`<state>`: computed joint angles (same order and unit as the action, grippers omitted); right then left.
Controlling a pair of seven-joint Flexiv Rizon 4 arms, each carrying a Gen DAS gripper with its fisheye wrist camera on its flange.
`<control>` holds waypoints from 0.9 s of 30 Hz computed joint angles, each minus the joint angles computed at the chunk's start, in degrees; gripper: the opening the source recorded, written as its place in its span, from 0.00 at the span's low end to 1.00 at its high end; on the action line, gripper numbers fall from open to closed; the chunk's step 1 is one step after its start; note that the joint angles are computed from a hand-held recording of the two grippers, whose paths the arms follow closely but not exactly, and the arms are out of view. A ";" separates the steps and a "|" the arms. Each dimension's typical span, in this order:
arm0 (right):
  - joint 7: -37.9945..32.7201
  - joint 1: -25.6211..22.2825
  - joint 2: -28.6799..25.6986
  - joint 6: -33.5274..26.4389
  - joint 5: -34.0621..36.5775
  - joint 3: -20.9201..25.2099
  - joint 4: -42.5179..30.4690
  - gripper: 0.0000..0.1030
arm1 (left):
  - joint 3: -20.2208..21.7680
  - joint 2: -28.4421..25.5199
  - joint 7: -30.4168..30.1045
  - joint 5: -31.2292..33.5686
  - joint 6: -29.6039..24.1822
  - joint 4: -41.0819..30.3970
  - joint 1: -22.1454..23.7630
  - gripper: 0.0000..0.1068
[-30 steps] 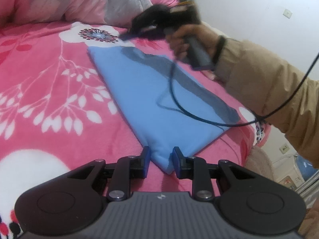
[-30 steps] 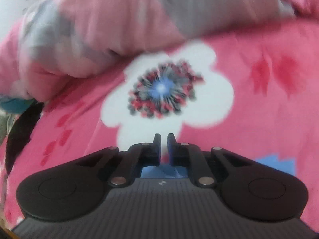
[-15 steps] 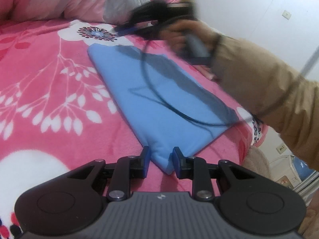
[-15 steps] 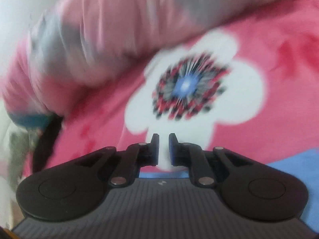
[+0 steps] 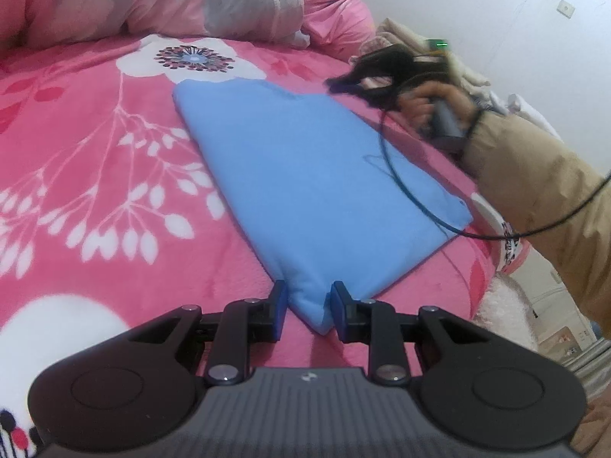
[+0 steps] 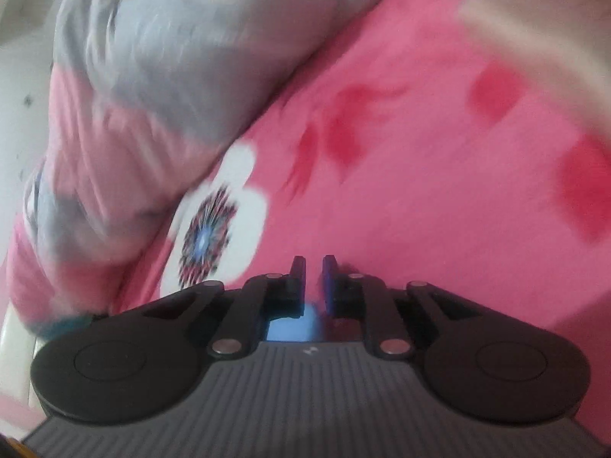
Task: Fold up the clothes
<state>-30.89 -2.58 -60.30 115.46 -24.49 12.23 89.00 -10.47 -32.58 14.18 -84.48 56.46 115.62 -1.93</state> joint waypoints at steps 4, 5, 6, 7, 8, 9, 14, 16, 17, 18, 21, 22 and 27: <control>-0.89 -6.12 1.98 9.80 -12.61 6.19 9.13 0.11 | 0.18 0.16 -1.78 1.61 1.69 -0.14 -0.82 0.25; -0.09 -7.81 1.99 10.45 -18.21 7.56 10.83 0.11 | 0.12 0.23 -2.18 1.83 2.24 -0.12 -0.98 0.26; 1.19 -9.10 1.76 10.53 -23.13 8.44 11.95 0.12 | 0.04 0.33 -2.58 1.91 2.79 -0.03 -1.12 0.26; 2.33 -9.44 1.75 10.20 -26.09 8.43 12.97 0.12 | -0.04 0.49 -2.86 1.89 3.41 0.10 -1.31 0.26; 2.76 -8.48 2.34 9.69 -25.79 7.15 14.06 0.12 | -0.13 0.67 -3.05 1.79 4.10 0.26 -1.54 0.26; 2.62 -6.63 3.28 9.43 -23.11 4.98 15.25 0.11 | -0.21 0.82 -3.20 1.70 4.74 0.37 -1.78 0.26; 0.73 4.41 7.26 17.79 7.03 -4.47 22.56 0.09 | -0.32 1.94 -4.36 1.53 8.00 1.05 -2.87 0.30; -0.30 6.28 8.80 23.86 10.51 -5.72 26.43 0.10 | -0.55 3.08 -1.72 -1.31 10.75 1.68 -3.90 0.33; -0.53 4.88 8.62 27.93 8.52 -3.75 27.96 0.10 | -0.49 3.62 -0.30 -2.88 12.05 1.91 -4.59 0.35; -0.81 4.98 8.76 30.65 6.73 -3.07 29.34 0.10 | -0.33 4.13 1.18 -4.55 13.31 2.07 -5.37 0.35; -2.05 7.69 9.73 32.48 2.89 -3.02 32.18 0.12 | 0.55 5.29 2.68 -6.79 13.13 2.30 -6.76 0.36; -1.73 8.22 9.30 31.91 1.47 -2.88 32.17 0.12 | 0.80 5.37 2.30 -6.59 12.73 2.21 -7.10 0.36; -3.70 14.00 10.00 30.76 12.11 -4.46 36.32 0.04 | 0.94 3.60 1.52 -5.87 12.34 0.89 -8.55 0.36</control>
<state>-34.58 11.42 -50.30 146.22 -12.38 7.76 125.32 -9.53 -28.98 15.70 -90.35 68.80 116.50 -10.48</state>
